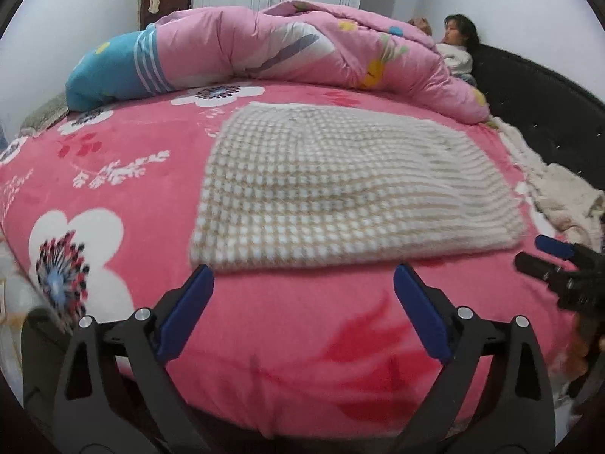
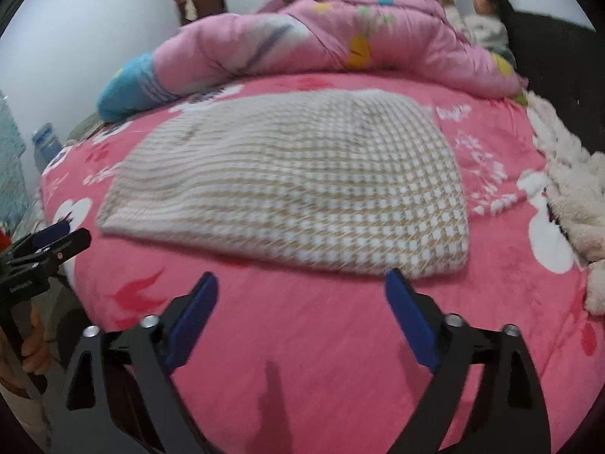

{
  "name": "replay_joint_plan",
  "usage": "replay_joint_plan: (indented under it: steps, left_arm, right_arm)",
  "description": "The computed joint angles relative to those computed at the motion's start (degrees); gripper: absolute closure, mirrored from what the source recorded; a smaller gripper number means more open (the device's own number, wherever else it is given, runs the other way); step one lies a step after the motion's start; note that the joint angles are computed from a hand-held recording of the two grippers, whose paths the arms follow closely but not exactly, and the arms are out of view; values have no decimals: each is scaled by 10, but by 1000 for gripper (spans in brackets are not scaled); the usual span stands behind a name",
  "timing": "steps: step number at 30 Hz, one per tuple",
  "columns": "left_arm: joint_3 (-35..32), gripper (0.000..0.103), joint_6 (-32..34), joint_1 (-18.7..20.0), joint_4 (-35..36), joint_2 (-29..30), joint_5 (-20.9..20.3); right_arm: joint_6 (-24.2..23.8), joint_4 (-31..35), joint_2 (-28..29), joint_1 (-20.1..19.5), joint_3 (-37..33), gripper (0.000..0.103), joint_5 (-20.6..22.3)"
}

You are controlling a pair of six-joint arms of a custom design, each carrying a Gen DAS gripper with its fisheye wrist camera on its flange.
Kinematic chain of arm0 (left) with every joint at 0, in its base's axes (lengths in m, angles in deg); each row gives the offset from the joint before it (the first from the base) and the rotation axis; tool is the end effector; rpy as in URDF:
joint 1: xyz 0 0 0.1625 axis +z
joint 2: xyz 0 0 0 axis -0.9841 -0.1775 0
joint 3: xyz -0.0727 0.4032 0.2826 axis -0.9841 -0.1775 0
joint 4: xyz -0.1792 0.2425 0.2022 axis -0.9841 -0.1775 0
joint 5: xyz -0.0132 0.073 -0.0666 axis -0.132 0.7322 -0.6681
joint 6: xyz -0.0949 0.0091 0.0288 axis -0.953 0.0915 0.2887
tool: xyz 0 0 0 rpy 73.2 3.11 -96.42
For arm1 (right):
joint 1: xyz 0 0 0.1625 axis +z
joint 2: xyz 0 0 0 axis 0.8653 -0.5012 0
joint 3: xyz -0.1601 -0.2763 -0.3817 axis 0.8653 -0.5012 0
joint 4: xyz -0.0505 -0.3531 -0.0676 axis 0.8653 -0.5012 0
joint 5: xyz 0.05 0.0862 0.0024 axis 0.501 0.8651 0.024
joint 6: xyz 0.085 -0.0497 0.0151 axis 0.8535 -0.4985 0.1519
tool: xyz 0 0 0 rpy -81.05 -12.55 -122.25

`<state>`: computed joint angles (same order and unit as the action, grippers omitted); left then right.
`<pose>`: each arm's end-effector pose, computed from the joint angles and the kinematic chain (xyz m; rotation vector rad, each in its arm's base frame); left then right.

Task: Fold large clothes

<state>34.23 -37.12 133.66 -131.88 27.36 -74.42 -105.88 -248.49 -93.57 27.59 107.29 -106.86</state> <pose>-0.3875 -0.8623 0.0622 0.6793 2.4136 -0.8393 0.0555 -0.8012 0.3872 0.2907 -2.2949 0.9637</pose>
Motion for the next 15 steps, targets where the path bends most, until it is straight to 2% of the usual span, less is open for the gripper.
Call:
replay_joint_plan:
  steps: [3,6,8,10,11,15]
  left_arm:
    - [94,9,-2,-17,-73,-34,29]
    - [141,8,20,-31,-132,-46,60]
    - [142,8,25,-37,-143,-43,90]
    - [136,8,19,-45,-135,-37,127]
    - [128,8,4,-48,-109,-35,144]
    - [105,8,-24,-51,-58,-26,155]
  right_arm:
    - [-24,-70,-8,14,40,7,1]
    - [-57,-144,-3,27,56,7,-14]
    - [-73,-172,1,34,58,7,-25]
    - [-80,-192,3,40,62,7,-31]
    - [-83,-210,4,42,66,7,-31]
    - [-103,-262,11,44,80,7,-30]
